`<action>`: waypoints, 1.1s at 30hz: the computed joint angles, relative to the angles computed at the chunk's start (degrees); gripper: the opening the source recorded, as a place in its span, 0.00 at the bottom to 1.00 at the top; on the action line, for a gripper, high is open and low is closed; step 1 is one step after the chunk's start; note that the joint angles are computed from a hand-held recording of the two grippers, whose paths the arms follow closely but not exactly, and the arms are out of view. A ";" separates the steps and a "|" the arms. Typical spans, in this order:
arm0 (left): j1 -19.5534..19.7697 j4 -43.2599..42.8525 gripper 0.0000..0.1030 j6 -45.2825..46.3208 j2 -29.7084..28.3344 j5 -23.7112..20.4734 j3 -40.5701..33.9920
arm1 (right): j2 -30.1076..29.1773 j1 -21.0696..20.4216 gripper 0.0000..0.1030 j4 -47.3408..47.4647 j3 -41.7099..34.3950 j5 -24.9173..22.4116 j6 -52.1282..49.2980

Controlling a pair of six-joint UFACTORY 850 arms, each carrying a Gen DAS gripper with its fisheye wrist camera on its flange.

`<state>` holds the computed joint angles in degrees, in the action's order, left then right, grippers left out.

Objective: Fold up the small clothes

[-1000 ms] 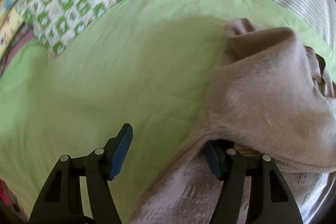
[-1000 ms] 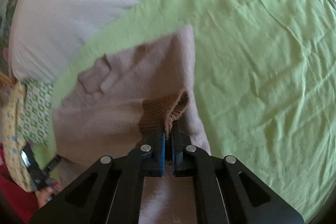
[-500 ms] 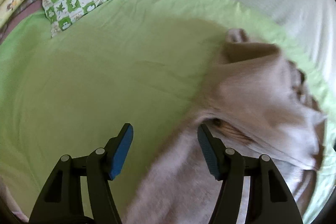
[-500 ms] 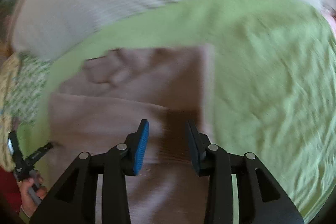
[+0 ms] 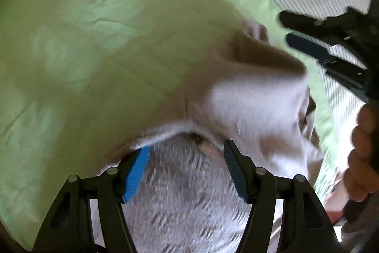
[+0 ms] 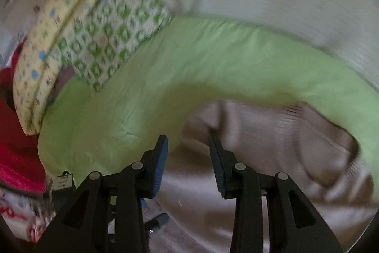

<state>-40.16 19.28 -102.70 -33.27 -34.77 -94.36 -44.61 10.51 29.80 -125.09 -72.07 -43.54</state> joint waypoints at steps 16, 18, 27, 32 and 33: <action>0.54 9.27 0.18 -9.92 0.75 3.74 3.04 | -14.73 0.74 0.07 5.57 -18.36 -6.38 6.83; 0.38 11.87 0.16 -11.62 1.50 4.11 4.26 | -17.19 -0.28 0.07 11.66 -20.61 -7.12 9.34; 0.32 13.14 0.20 -10.85 3.35 4.61 6.81 | -15.63 -1.82 0.12 19.46 -10.83 -2.31 9.96; -0.51 11.58 0.17 -7.72 5.62 3.37 8.18 | -7.79 -3.75 0.26 19.76 -3.73 4.85 3.66; -0.95 11.65 0.17 -7.61 6.13 3.01 8.27 | -6.96 -4.19 0.27 19.71 -3.07 5.46 3.16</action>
<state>-41.11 30.93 -110.32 -27.13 -31.76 -86.09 -51.56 6.32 49.51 -128.16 -66.61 -40.37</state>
